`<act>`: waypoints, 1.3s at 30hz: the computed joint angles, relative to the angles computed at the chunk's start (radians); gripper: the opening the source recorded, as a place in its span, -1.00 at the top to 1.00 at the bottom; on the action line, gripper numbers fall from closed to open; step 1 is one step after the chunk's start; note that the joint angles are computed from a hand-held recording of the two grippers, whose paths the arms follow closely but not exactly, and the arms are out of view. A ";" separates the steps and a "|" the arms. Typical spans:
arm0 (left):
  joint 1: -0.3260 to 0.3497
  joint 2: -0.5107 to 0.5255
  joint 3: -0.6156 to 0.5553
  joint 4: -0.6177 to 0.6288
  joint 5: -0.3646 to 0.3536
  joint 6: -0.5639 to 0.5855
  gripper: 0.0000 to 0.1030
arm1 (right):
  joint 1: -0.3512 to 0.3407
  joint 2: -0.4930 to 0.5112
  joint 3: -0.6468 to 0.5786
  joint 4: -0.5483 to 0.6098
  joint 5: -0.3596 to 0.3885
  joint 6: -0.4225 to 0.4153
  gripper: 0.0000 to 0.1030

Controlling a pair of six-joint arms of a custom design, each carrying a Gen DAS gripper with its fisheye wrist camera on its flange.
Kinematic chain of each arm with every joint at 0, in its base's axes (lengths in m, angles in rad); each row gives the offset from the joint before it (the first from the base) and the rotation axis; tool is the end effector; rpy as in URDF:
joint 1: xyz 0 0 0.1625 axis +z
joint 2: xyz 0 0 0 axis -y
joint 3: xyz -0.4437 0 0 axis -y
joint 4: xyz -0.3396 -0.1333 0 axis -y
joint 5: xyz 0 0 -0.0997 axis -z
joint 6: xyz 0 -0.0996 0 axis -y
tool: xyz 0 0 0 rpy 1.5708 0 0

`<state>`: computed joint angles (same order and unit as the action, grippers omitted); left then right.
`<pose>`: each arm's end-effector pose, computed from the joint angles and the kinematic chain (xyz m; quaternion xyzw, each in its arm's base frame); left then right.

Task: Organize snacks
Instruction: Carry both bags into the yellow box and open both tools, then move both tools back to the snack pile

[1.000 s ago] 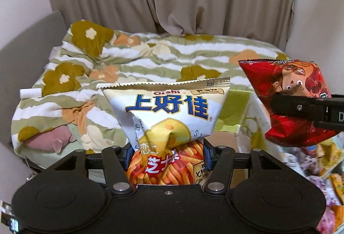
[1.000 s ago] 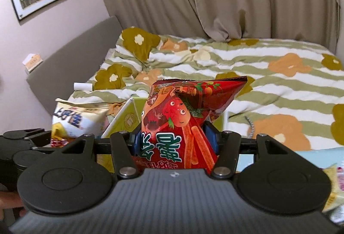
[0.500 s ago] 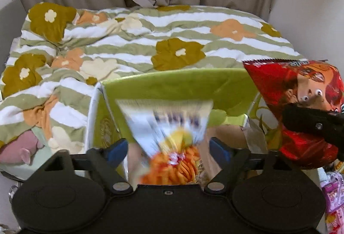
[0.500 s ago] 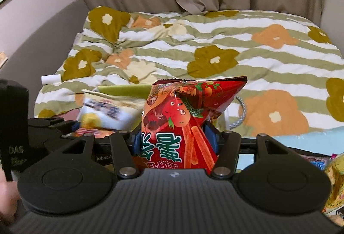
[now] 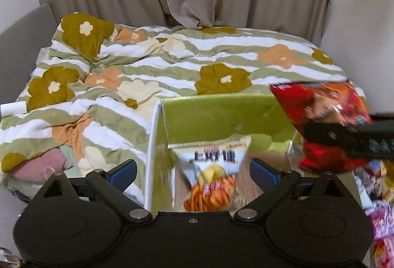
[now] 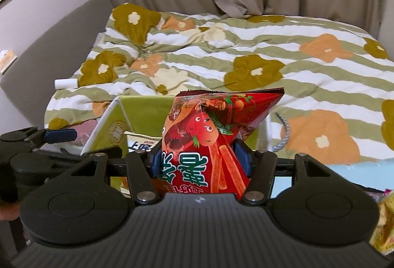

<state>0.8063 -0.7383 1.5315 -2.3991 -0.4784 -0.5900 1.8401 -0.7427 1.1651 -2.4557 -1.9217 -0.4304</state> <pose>-0.3021 -0.6353 0.1768 0.0654 0.8519 -0.3371 0.3953 0.2997 -0.7135 0.2841 0.2909 -0.9141 0.2113 0.1875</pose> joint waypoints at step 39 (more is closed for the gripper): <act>-0.145 -0.007 0.178 -0.117 0.155 -0.075 -0.94 | 0.007 -0.193 0.266 -0.253 -0.038 -0.008 -1.00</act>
<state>0.6609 -0.7451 1.7099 -2.5162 -0.3232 -0.6653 1.8469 -0.9361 1.4312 -2.7090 -1.9602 -0.4382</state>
